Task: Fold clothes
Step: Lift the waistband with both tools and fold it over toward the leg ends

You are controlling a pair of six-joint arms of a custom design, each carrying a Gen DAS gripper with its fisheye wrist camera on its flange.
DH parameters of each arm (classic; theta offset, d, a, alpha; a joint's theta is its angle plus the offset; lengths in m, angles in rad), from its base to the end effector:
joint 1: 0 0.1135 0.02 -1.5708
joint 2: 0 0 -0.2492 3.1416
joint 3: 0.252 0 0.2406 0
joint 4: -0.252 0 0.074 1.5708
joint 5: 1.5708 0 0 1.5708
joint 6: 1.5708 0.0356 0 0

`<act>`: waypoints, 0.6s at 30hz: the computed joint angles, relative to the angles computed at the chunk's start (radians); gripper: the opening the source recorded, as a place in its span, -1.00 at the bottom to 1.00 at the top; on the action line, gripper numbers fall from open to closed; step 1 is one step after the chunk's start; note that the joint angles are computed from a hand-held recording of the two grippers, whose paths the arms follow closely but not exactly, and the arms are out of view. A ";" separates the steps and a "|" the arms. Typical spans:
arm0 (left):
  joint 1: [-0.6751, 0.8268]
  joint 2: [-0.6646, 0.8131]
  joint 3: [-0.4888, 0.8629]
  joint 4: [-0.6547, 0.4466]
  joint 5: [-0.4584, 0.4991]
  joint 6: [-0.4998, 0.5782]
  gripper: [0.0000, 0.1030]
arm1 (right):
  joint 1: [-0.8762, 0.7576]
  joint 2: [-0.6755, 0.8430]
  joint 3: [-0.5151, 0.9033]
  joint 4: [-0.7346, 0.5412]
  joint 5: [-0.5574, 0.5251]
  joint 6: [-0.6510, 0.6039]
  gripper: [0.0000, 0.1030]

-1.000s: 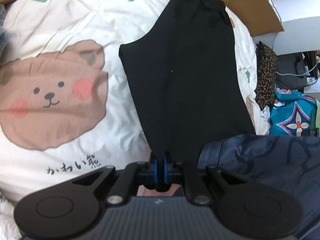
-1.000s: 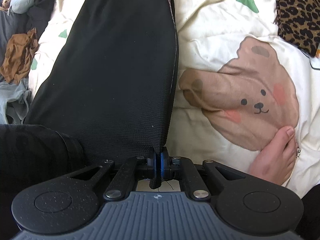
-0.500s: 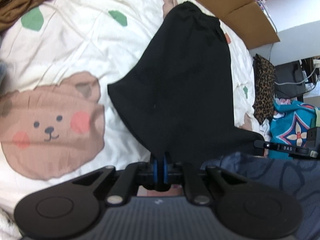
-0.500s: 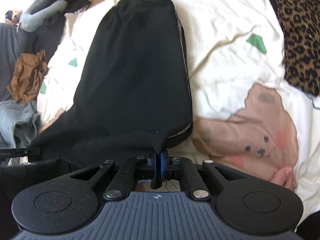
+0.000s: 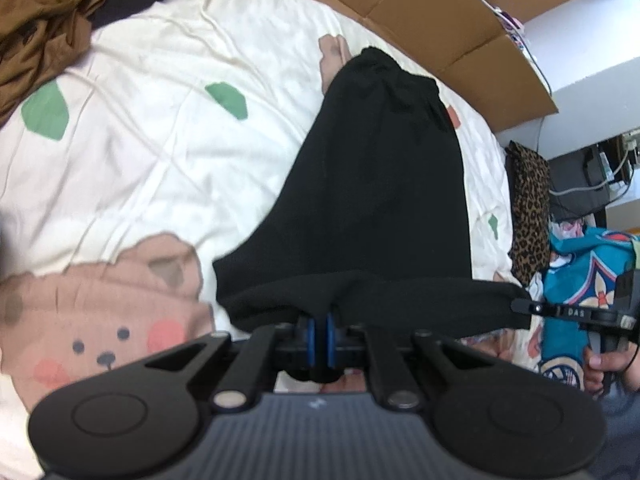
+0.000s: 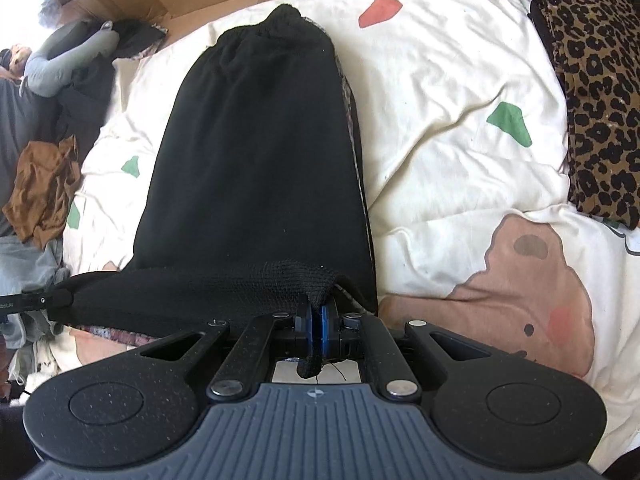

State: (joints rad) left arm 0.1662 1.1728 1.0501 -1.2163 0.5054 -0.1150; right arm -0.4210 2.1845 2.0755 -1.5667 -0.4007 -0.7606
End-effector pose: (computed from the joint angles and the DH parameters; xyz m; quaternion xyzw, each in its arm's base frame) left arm 0.1865 0.0138 0.2719 -0.1061 0.9563 -0.2454 0.1183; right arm 0.3621 -0.1469 0.2453 -0.1551 0.9663 0.1937 0.0680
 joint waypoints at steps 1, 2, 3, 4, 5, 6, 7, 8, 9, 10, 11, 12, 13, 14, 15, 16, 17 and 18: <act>-0.004 0.013 0.005 0.013 -0.004 -0.003 -0.88 | 0.004 0.001 0.002 0.003 -0.002 0.006 -0.96; -0.011 0.023 0.011 0.023 -0.009 -0.003 -0.88 | 0.008 0.004 0.008 0.005 -0.004 0.011 -0.96; -0.018 0.033 0.017 0.033 -0.015 -0.004 -0.88 | 0.012 0.010 0.018 0.005 -0.006 0.016 -0.96; -0.025 0.045 0.023 0.044 -0.020 -0.008 -0.88 | 0.016 0.019 0.032 0.003 -0.007 0.019 -0.96; -0.031 0.058 0.028 0.056 -0.025 -0.012 -0.88 | 0.019 0.029 0.049 0.002 -0.009 0.022 -0.96; -0.037 0.070 0.034 0.066 -0.030 -0.015 -0.88 | 0.022 0.039 0.065 0.001 -0.011 0.025 -0.96; -0.044 0.081 0.038 0.077 -0.035 -0.018 -0.88 | 0.025 0.048 0.078 0.001 -0.013 0.029 -0.96; -0.051 0.092 0.044 0.088 -0.041 -0.022 -0.88 | 0.028 0.055 0.088 0.004 -0.013 0.034 -0.96; -0.059 0.104 0.051 0.098 -0.046 -0.026 -0.88 | 0.033 0.061 0.097 0.009 -0.014 0.041 -0.96; -0.066 0.116 0.059 0.109 -0.052 -0.031 -0.88 | 0.039 0.067 0.106 0.014 -0.016 0.046 -0.96; -0.070 0.126 0.064 0.120 -0.057 -0.032 -0.88 | 0.044 0.073 0.114 0.021 -0.021 0.052 -0.96; -0.072 0.138 0.070 0.136 -0.061 -0.034 -0.88 | 0.049 0.079 0.121 0.029 -0.026 0.060 -0.96; -0.073 0.150 0.074 0.151 -0.065 -0.035 -0.88 | 0.055 0.086 0.129 0.039 -0.031 0.071 -0.96; -0.073 0.162 0.077 0.167 -0.068 -0.038 -0.88 | 0.061 0.096 0.138 0.048 -0.035 0.085 -0.96; -0.074 0.173 0.078 0.182 -0.072 -0.042 -0.88 | 0.067 0.107 0.151 0.054 -0.038 0.098 -0.96; -0.077 0.183 0.078 0.197 -0.077 -0.047 -0.88 | 0.075 0.120 0.167 0.058 -0.041 0.109 -0.96; -0.079 0.194 0.078 0.211 -0.082 -0.052 -0.88 | 0.083 0.136 0.191 0.059 -0.042 0.120 -0.96; -0.082 0.204 0.078 0.224 -0.085 -0.057 -0.88 | 0.092 0.150 0.213 0.061 -0.042 0.131 -0.96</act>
